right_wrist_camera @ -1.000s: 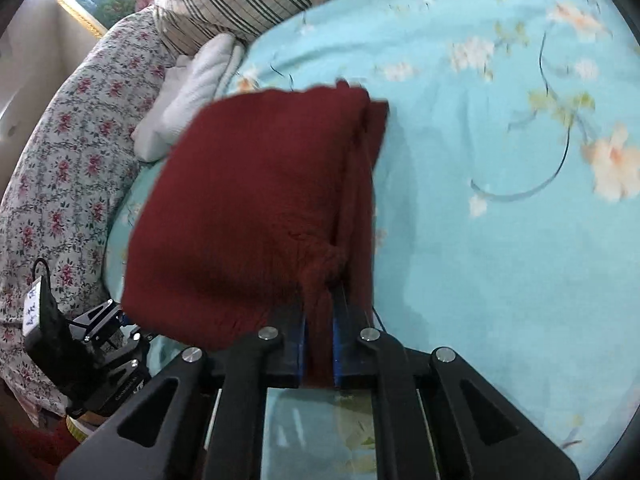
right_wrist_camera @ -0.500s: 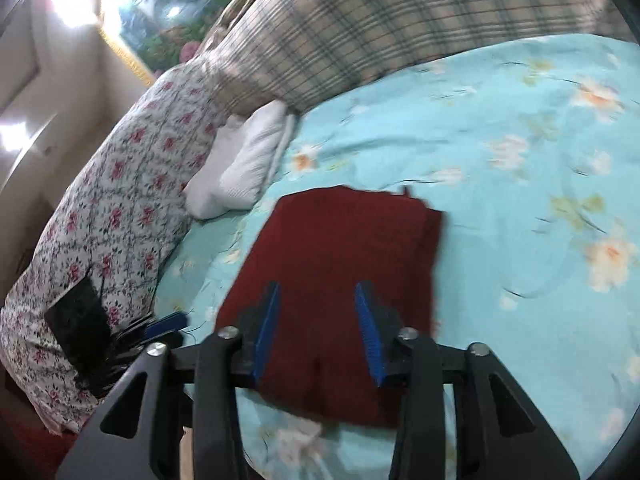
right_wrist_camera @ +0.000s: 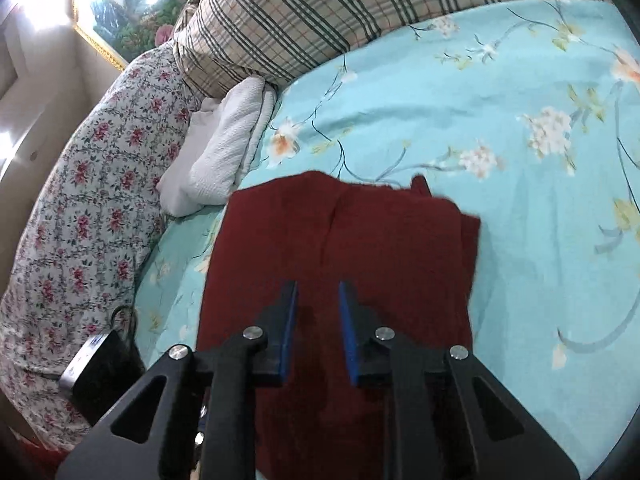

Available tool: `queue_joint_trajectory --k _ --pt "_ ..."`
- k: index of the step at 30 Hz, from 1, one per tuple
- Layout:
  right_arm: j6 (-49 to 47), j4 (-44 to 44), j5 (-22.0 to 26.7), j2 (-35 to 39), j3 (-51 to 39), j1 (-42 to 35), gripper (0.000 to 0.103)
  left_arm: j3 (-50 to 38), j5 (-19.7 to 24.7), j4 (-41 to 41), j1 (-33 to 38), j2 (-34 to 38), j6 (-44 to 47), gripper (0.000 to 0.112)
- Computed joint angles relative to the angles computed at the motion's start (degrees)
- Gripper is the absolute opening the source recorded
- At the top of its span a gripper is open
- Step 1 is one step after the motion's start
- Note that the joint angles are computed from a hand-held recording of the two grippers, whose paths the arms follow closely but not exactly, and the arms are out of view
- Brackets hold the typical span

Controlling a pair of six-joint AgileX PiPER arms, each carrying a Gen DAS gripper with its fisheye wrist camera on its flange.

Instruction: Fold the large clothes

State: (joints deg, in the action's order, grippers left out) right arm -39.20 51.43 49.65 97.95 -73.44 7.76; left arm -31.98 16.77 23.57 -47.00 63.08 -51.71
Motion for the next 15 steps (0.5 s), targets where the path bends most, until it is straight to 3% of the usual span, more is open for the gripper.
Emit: queue_joint_trajectory --k 2,3,5,9,11,13,15 --pt "1.69 -4.23 -5.07 3.89 -0.54 2.27 0.011 -0.08 0.24 1.4 -0.11 0.3 -1.43 0.0" --pt "-0.3 -2.91 -6.91 5.43 -0.38 1.96 0.0 -0.41 0.46 3.47 -0.45 0.98 -3.64 0.0" --pt "-3.61 2.87 -4.9 7.29 -0.9 -0.5 0.0 -1.64 1.04 6.84 -0.89 2.85 -7.36 0.0" --pt "-3.17 2.69 -5.44 6.56 -0.26 -0.75 0.0 -2.5 2.99 14.93 -3.12 4.4 -16.16 0.0" --pt "-2.08 3.08 -4.51 6.41 -0.32 -1.2 0.0 -2.38 3.06 14.74 -2.98 4.09 -16.78 0.0" --pt "-1.08 3.4 -3.71 5.11 0.44 -1.81 0.0 -1.87 6.03 16.62 -6.21 1.86 -21.46 0.0" --pt "-0.09 3.28 -2.98 1.84 2.65 -2.3 0.0 -1.49 12.56 21.46 -12.82 -2.02 -30.15 0.001"
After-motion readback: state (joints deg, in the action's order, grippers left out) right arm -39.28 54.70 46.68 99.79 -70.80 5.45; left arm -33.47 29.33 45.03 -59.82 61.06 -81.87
